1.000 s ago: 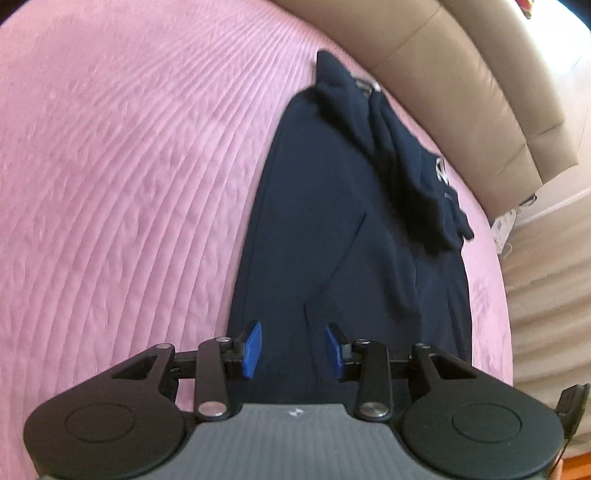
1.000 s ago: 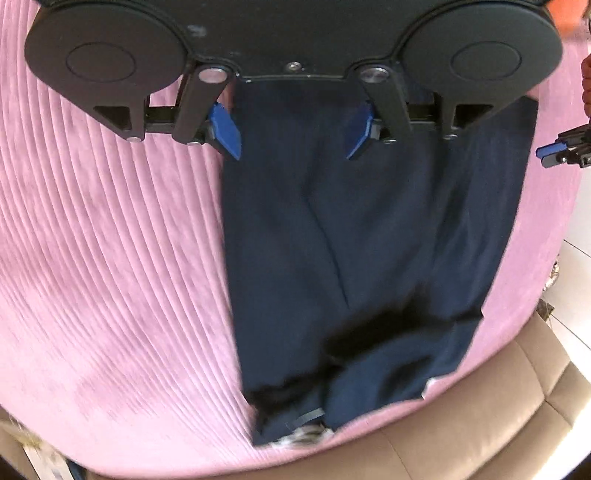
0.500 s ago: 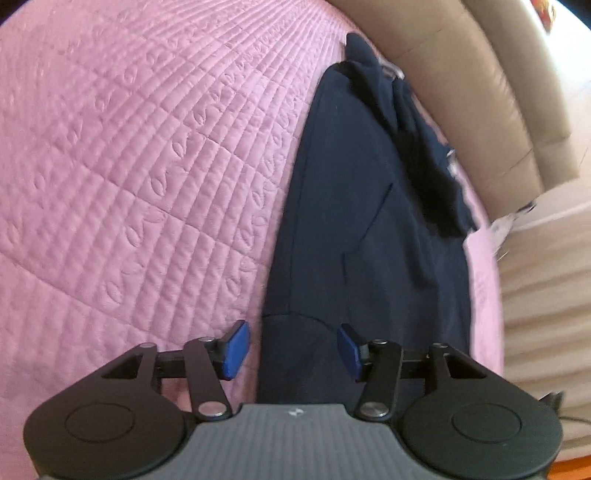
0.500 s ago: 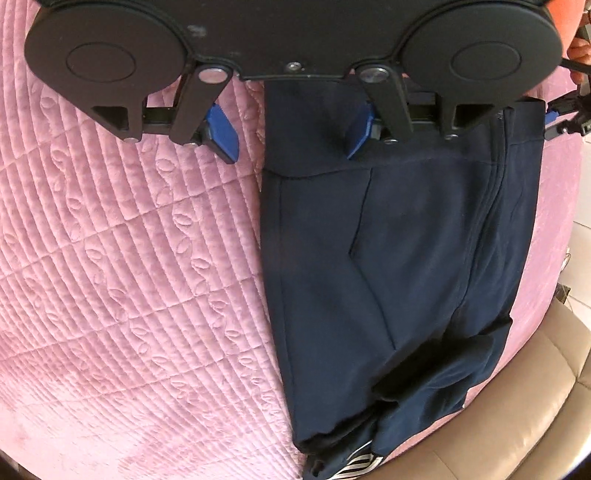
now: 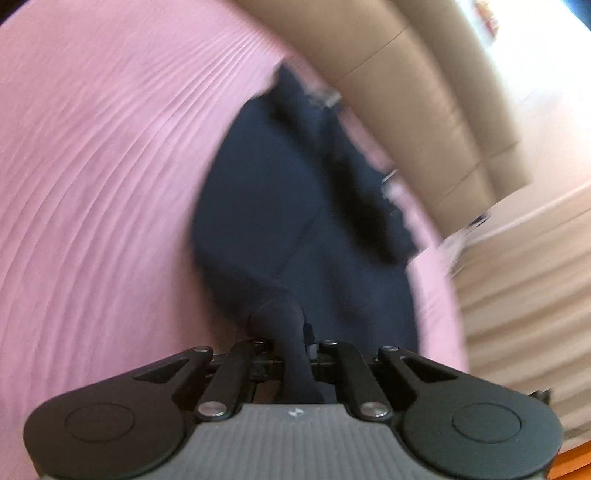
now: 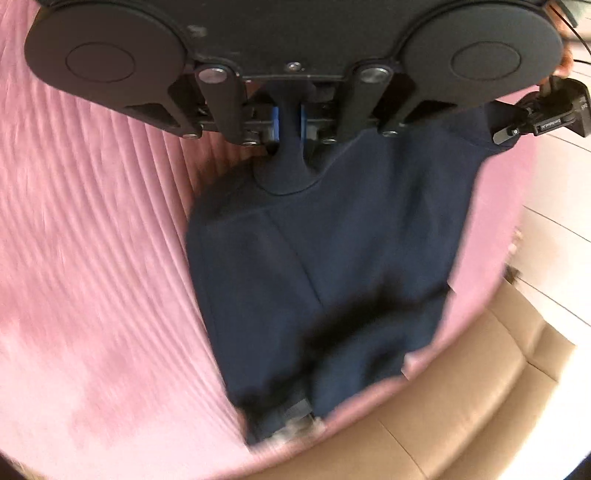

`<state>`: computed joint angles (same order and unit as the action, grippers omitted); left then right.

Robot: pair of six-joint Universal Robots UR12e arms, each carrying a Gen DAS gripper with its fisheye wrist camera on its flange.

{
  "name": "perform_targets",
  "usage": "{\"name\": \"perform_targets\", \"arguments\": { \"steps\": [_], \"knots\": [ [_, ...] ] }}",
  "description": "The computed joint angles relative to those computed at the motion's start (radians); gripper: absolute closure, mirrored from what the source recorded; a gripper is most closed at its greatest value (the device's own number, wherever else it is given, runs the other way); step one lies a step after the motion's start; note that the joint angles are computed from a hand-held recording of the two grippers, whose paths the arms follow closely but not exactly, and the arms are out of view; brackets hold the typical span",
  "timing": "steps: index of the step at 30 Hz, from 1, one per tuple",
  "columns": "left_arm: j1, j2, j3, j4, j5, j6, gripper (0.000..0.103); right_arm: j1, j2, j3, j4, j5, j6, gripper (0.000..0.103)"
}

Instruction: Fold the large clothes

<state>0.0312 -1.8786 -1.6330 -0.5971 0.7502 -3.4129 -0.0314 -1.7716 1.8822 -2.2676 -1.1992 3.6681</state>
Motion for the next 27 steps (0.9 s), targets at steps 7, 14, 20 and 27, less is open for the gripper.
{"name": "perform_targets", "arguments": {
  "steps": [7,14,20,27],
  "knots": [
    [-0.054,-0.199,0.287,0.288,0.009,-0.153,0.097,-0.027,0.153,-0.146,-0.222,-0.085,-0.002,0.09],
    [-0.122,-0.425,0.635,0.131,0.193,-0.196,0.08,-0.018,0.343,-0.293,-0.228,-0.242,0.018,0.045],
    [-0.093,-0.447,0.674,0.014,0.163,-0.147,0.061,-0.03,0.332,-0.285,-0.172,-0.262,-0.09,0.025],
    [-0.073,-0.514,0.776,0.06,0.139,-0.195,0.046,-0.028,0.383,-0.334,-0.107,-0.284,-0.181,0.025]
  ]
}}
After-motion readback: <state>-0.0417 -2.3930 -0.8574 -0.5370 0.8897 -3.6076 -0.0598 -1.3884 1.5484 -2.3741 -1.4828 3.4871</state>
